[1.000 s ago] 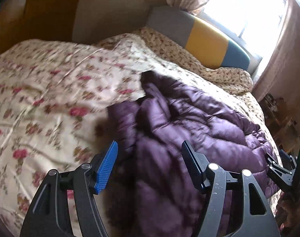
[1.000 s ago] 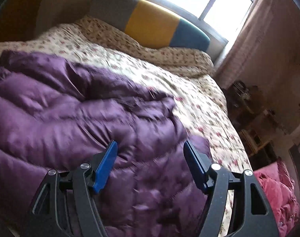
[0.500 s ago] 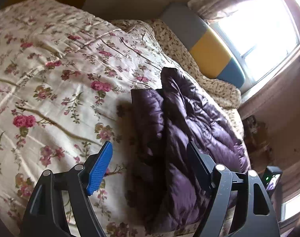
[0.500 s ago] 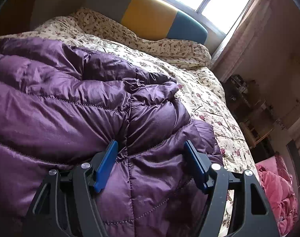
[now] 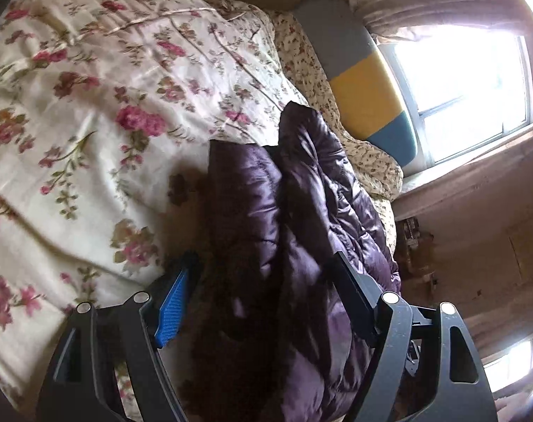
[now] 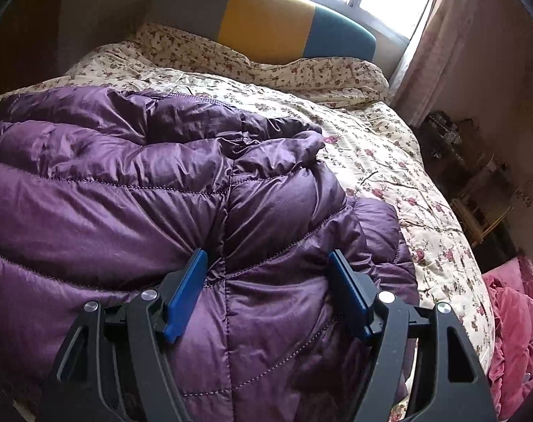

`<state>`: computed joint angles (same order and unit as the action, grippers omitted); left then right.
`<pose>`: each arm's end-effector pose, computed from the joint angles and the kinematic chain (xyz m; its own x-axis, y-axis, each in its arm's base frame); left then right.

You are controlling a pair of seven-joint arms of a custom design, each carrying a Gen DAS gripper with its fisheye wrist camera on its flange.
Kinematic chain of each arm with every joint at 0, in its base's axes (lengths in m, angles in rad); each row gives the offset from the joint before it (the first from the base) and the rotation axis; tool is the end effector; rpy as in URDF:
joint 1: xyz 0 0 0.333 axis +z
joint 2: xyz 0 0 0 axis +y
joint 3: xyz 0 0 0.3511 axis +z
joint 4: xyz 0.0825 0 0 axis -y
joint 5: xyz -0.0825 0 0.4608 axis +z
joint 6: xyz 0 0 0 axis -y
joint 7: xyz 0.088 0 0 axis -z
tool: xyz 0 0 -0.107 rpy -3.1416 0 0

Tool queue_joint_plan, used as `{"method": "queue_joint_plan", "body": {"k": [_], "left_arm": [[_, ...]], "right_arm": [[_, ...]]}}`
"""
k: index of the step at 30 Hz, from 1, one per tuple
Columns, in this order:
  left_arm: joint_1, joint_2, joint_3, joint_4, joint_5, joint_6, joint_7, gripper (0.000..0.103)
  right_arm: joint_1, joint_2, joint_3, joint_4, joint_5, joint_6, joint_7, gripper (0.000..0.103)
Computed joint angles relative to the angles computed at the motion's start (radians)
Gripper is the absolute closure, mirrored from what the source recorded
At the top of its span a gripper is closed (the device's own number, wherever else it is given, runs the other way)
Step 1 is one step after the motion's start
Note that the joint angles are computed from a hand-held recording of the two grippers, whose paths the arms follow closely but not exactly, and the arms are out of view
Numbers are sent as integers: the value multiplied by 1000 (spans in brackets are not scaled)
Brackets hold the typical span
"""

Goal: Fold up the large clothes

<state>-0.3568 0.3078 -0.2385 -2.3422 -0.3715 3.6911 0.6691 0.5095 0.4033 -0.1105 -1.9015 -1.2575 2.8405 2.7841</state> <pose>0.5289 -0.2961 0.2946 0.3031 -0.5356 0.7882 -0.5460 -0.7755 -0.3170 0.6392 0.3289 0.3016 0.2214 -0.9372 0.2695 -0.6576 -0.3475 -0.6684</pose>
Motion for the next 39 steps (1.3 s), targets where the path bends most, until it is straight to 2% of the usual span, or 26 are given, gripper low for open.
{"method": "queue_joint_plan", "body": {"k": [1, 2, 3, 4, 5, 6, 8, 10, 11, 13, 14, 16, 18, 20, 23, 24, 28, 33, 36, 39], "left_arm": [[23, 5, -14, 2, 50, 0, -27, 35], [36, 9, -21, 9, 83, -9, -43, 36], [20, 12, -12, 20, 73, -20, -22, 36], [8, 16, -6, 28, 66, -24, -5, 41], [13, 21, -9, 34, 82, -29, -7, 58], [24, 26, -17, 38, 108, -28, -17, 64], [-1, 20, -3, 38, 83, -25, 15, 80], [-17, 5, 3, 34, 60, -23, 42, 86], [-26, -6, 6, 31, 44, -26, 59, 86], [-38, -29, 10, 19, 21, -22, 92, 86], [-45, -40, 12, 16, 5, -26, 111, 86], [-59, -50, 16, 20, -31, -36, 148, 86], [-72, -51, 24, 40, -73, -59, 191, 86], [-84, -59, 26, 44, -106, -66, 223, 86], [-90, -76, 23, 39, -135, -70, 253, 86], [-90, -81, 21, 38, -141, -71, 260, 86], [-83, -97, 5, 37, -140, -65, 262, 86], [-94, -105, 0, 78, -148, -80, 299, 87], [-109, -98, 2, 125, -153, -105, 333, 86], [-137, -81, 17, 196, -187, -143, 388, 87]], "right_arm": [[-1, 0, 1, 0, 3, 2, -4, 32], [-3, 0, 1, -2, 5, 4, -9, 32], [-5, -1, 1, -3, 7, 9, -13, 32], [-6, -2, 0, -6, 7, 14, -15, 32], [-9, -5, -2, -9, 8, 22, -18, 32], [-13, -8, 0, -14, 16, 28, -26, 32], [-24, -13, 5, -18, 48, 36, -62, 32], [-41, -35, 17, -37, 109, 60, -112, 32], [-38, -46, 8, -46, 109, 78, -108, 34], [-5, -84, -36, -66, 4, 138, 5, 36], [2, -102, -42, -73, -48, 165, 54, 45], [-21, -115, -13, -78, -47, 207, 43, 57], [-62, -113, 47, -89, 88, 253, -98, 60], [-78, -102, 92, -90, 189, 256, -222, 69], [-111, -61, 178, -70, 357, 196, -413, 82], [-118, -41, 204, -55, 409, 154, -473, 82], [-78, 3, 184, -22, 481, 97, -549, 82], [25, 51, 93, 16, 490, 64, -558, 82], [85, 71, 23, 20, 489, 90, -537, 82], [99, 75, -3, 12, 519, 127, -552, 82]]}}
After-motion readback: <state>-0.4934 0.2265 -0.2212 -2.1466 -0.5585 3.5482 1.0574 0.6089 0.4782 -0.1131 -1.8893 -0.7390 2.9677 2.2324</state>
